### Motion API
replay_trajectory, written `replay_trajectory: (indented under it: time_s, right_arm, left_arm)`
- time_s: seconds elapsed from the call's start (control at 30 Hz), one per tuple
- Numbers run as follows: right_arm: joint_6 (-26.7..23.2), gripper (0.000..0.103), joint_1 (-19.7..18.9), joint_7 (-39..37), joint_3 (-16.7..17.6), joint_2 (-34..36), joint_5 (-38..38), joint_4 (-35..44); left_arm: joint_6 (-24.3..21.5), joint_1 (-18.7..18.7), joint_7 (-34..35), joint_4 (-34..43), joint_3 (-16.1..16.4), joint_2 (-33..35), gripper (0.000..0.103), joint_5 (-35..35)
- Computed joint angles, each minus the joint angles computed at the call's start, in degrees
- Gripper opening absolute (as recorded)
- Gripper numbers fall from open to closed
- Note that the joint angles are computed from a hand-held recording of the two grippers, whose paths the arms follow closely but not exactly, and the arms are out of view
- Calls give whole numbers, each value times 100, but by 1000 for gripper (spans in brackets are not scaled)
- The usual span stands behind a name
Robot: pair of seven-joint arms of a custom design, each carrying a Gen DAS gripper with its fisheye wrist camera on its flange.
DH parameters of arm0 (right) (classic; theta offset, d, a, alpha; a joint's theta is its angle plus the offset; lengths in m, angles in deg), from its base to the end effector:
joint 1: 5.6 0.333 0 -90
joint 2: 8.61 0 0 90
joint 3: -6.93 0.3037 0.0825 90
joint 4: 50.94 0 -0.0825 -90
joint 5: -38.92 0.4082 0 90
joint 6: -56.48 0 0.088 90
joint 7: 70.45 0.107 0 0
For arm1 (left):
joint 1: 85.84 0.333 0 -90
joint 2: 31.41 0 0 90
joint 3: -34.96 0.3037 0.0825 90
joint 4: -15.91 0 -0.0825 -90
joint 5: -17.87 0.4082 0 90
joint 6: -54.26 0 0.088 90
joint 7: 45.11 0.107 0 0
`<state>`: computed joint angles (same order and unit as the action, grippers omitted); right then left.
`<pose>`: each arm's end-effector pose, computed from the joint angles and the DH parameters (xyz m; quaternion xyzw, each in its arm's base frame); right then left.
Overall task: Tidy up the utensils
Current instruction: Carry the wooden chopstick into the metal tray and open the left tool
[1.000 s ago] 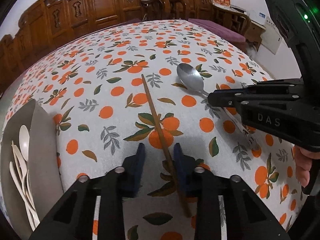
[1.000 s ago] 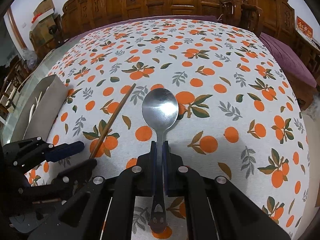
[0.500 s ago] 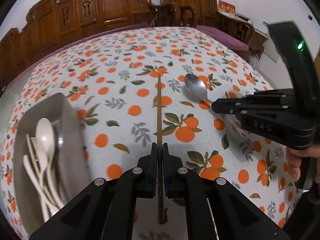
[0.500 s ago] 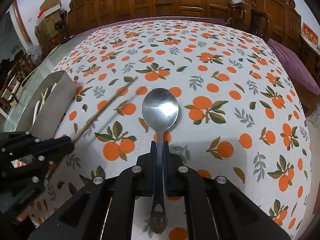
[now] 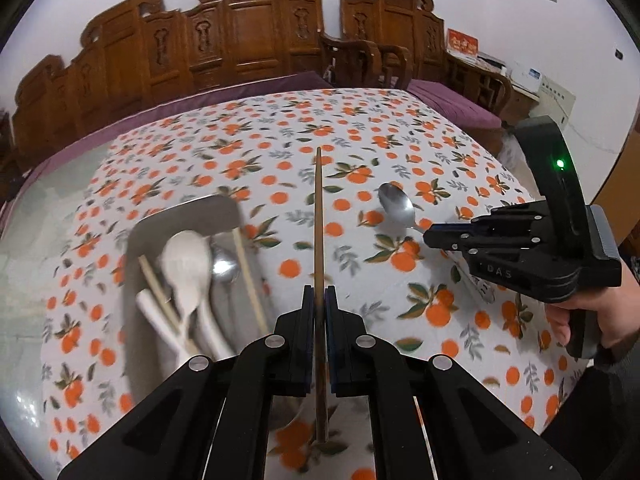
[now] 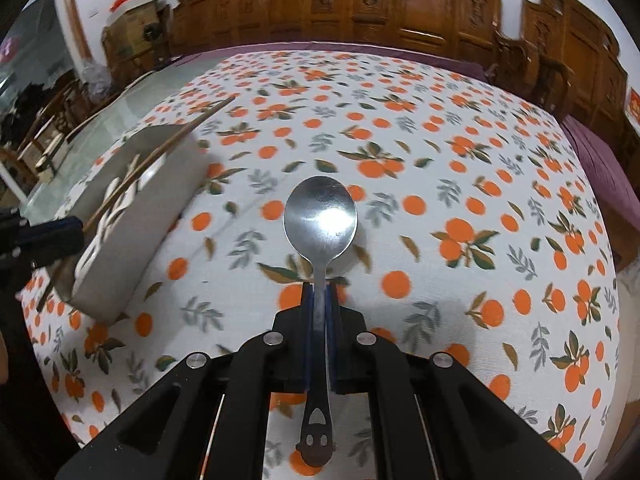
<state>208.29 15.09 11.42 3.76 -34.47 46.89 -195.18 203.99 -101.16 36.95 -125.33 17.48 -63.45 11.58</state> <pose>0.4520 0.1378 0.4794 -0.7817 0.5509 -0.1381 0.2577 0.3836 -0.2600 0.5416 -0.5307 0.7767 -0.2893 0.1775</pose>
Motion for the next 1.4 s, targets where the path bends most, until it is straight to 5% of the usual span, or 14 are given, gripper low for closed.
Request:
replay_trajectory:
  time_s: [0.4, 0.87, 1.2, 1.33, 1.4]
  right_arm:
    - [-65, 7, 322, -264, 36, -187, 154, -40]
    - [-100, 7, 292, -217, 113, -137, 35, -34]
    - [-111, 7, 372, -268, 106, -113, 86, -32]
    - [-99, 7, 453, -317, 89, -91, 191, -7]
    - [-93, 7, 487, -334, 84, -63, 258, 19]
  left_arm:
    - [-287, 300, 15, -443, 190, -694, 4, -3]
    - [-517, 554, 3, -301, 157, -199, 4, 259]
    - [-190, 486, -6, -429, 203, -125, 5, 163]
    - [-36, 561, -64, -510, 209, -213, 27, 183]
    - [43, 618, -89, -554, 212, -294, 29, 211]
